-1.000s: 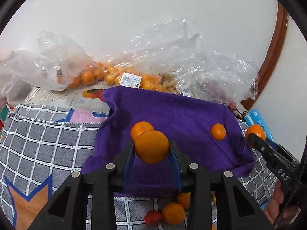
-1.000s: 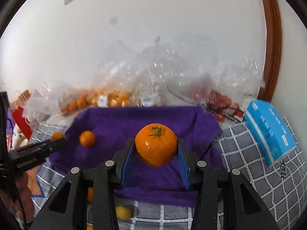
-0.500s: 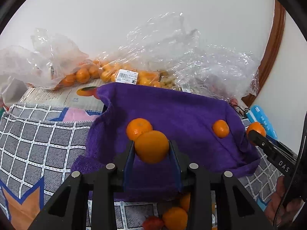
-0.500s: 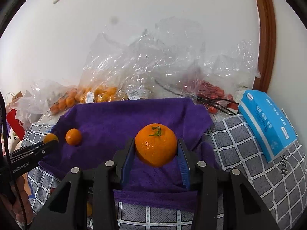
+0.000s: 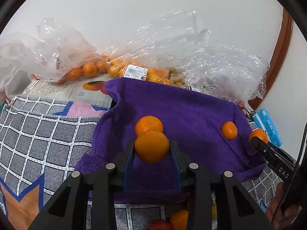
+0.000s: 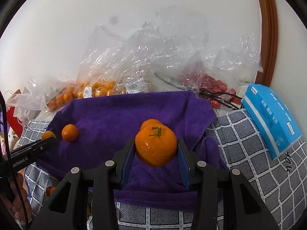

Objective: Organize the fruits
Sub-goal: 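Lower both oranges onto the purple towel beside the first ones and open both tools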

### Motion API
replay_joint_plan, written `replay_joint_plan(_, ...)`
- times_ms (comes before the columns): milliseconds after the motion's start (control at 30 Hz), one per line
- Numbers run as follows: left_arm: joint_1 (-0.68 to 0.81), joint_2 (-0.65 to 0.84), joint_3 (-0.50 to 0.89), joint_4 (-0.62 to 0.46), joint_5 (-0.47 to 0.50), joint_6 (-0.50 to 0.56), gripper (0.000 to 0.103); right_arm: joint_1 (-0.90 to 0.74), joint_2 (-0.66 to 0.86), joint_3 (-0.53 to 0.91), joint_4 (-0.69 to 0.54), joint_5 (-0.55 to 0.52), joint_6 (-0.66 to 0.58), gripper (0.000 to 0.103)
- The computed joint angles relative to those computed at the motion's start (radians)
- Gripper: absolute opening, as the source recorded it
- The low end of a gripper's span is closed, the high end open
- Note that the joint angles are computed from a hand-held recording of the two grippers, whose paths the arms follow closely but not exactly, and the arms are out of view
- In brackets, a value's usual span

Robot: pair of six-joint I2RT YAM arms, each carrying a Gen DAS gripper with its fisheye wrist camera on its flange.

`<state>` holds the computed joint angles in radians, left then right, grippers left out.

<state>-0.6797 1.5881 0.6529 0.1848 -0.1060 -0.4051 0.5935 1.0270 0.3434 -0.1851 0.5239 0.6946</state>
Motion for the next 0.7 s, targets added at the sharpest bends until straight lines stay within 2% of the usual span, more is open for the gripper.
replay_joint_plan(700,0.01,0.051,0.027,-0.009,0.019,0.005,0.034,-0.042,0.16,-0.001,0.114,-0.079,-0.029,0.043)
